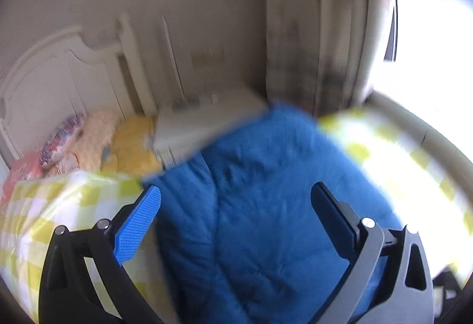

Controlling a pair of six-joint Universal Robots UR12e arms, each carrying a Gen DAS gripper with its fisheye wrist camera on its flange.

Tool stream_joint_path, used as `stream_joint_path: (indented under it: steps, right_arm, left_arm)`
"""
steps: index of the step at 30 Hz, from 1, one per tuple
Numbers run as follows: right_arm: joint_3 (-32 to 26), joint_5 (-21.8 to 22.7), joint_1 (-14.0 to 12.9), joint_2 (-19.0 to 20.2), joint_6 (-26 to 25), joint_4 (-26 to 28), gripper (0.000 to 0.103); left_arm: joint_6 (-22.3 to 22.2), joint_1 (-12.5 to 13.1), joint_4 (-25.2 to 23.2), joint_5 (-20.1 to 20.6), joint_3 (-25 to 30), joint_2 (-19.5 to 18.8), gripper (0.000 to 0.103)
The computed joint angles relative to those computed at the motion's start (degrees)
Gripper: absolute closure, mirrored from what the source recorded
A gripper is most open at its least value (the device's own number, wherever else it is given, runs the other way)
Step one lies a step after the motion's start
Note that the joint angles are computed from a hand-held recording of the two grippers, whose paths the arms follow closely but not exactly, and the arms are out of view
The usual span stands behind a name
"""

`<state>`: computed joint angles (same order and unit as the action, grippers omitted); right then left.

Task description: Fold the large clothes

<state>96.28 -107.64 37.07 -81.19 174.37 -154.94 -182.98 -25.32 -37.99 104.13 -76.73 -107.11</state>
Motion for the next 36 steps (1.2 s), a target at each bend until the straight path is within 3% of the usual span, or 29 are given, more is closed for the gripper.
stream_joint_path:
  steps: [1, 3, 5, 7, 10, 13, 17, 18, 20, 21, 27, 36]
  right_arm:
    - [0.3, -0.2, 0.1, 0.0, -0.4, -0.5, 0.007]
    - [1.1, -2.2, 0.8, -0.9, -2.6, 0.1, 0.007]
    - [1.7, -3.2, 1.3, -1.8, -3.9, 0.7, 0.007]
    - [3.3, 1.3, 0.3, -4.2, -1.8, 0.1, 0.007]
    - [5.8, 3.6, -0.9, -7.5, 3.0, -3.7, 0.007]
    - [8.0, 3.1, -2.3, -10.7, 10.5, -8.8, 0.004]
    - [7.5, 0.9, -2.6, -12.9, 16.2, -8.2, 0.004]
    - [7.3, -0.4, -2.1, -13.2, 16.7, -7.8, 0.004]
    - [6.9, -3.7, -0.1, -13.7, 16.9, -7.8, 0.004]
    - [6.8, -4.6, 0.3, -13.8, 16.5, -8.0, 0.004]
    - [6.4, -9.4, 3.2, -14.2, 13.5, -9.6, 0.004]
    - [6.2, -10.5, 4.6, -14.2, 12.3, -10.1, 0.004]
  left_arm:
    - [0.3, 0.2, -1.3, -0.6, -0.2, -1.2, 0.002]
    - [-1.4, 1.0, 3.4, -2.7, -2.9, -0.2, 0.002]
    - [-2.2, 1.3, 4.1, -2.7, -3.9, 0.5, 0.002]
    - [-1.5, 0.8, 5.1, 1.2, -5.3, 2.1, 0.002]
    - [-0.9, -0.2, 9.9, 6.4, -8.9, 5.6, 0.002]
    - [-0.8, -1.6, 12.2, 11.4, -11.5, 9.0, 0.002]
    - [-0.8, -3.4, 15.8, 13.4, -14.4, 13.1, 0.002]
    - [-2.1, -4.3, 15.2, 15.9, -14.9, 13.9, 0.002]
    - [-3.2, -6.1, 15.1, 21.3, -15.1, 14.6, 0.002]
    - [-2.4, -6.7, 16.7, 22.0, -15.7, 15.1, 0.002]
    - [-3.2, -8.6, 19.3, 22.3, -18.4, 18.0, 0.002]
    - [-4.0, -9.7, 20.4, 23.9, -20.0, 19.4, 0.002]
